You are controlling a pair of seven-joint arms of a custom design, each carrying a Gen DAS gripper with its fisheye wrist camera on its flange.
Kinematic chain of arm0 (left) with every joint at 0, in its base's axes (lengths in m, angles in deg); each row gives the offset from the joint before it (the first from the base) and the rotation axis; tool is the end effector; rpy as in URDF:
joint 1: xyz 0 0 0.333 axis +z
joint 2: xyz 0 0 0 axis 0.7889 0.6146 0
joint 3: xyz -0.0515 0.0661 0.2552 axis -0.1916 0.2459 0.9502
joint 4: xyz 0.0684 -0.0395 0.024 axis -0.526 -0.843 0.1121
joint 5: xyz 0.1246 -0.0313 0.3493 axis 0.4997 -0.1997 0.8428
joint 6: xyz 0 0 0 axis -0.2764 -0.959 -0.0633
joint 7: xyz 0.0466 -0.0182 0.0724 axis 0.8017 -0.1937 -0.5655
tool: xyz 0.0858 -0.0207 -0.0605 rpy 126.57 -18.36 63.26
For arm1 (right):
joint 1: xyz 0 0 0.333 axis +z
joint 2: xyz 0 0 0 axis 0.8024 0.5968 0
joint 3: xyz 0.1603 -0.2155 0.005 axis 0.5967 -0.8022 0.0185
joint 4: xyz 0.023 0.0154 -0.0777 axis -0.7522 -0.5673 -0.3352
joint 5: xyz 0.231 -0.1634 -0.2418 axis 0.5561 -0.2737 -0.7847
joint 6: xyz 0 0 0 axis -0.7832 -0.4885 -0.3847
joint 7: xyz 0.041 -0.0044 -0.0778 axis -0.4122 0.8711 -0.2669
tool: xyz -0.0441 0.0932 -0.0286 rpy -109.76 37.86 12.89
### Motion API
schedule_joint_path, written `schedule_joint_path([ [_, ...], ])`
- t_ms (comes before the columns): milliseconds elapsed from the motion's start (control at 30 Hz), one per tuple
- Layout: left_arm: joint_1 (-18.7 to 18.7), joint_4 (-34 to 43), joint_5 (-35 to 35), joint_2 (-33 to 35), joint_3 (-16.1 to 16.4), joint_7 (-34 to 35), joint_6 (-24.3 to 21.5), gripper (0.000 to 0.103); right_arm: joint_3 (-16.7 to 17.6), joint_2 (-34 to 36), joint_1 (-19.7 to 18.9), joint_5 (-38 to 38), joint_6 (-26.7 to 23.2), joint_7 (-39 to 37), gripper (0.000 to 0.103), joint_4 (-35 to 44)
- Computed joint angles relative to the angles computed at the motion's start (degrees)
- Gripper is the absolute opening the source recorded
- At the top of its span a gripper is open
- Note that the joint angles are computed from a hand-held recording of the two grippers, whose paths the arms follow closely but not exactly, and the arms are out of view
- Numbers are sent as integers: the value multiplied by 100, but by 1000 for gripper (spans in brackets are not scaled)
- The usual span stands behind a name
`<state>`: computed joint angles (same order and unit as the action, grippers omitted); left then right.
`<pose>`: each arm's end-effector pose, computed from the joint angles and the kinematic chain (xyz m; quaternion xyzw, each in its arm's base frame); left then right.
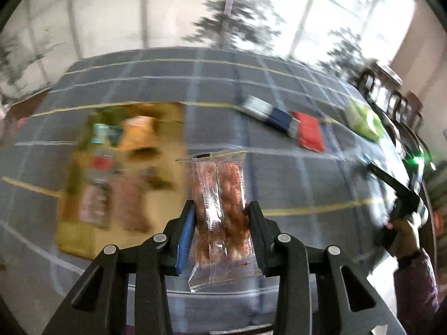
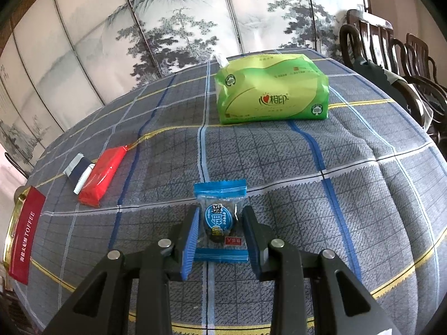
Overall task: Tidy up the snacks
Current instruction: 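Lift and carry the peanut bag over the gold tin with the left gripper, then lower the peanut bag into the tin and open the left gripper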
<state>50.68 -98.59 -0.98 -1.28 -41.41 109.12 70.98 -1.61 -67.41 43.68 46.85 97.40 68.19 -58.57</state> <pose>0.4185 -0.1798 0.3948 -0.7627 0.5808 -0.2208 0.1796 0.5958 0.0208 0.2868 -0.6828 0.6430 -0.1327 0.3206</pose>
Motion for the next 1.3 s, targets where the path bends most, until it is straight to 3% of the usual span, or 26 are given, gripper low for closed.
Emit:
schedule_joint_path([
  [267,597,-512,230,-484,69,-123,-16,34,-35,-1,88,-396,157,357,31,-69],
  [433,726,-471,175,-241,151,56,171,34,40,8,2,-726,237,591,31,-116],
  [633,991,-18,666,315,62,-43,215,34,161,15,-126,-1148,332,912,31,-184],
  [800,883,453,1040,877,326,-32,232,34,343,36,-321,-1368,370,1069,31,-212],
  [1100,357,1227,1353,1686,930,341,188,34,554,65,-560,-1705,419,1310,31,-252],
  [1300,115,1552,1232,2046,1255,451,124,34,659,79,-676,-1883,443,1444,31,-273],
])
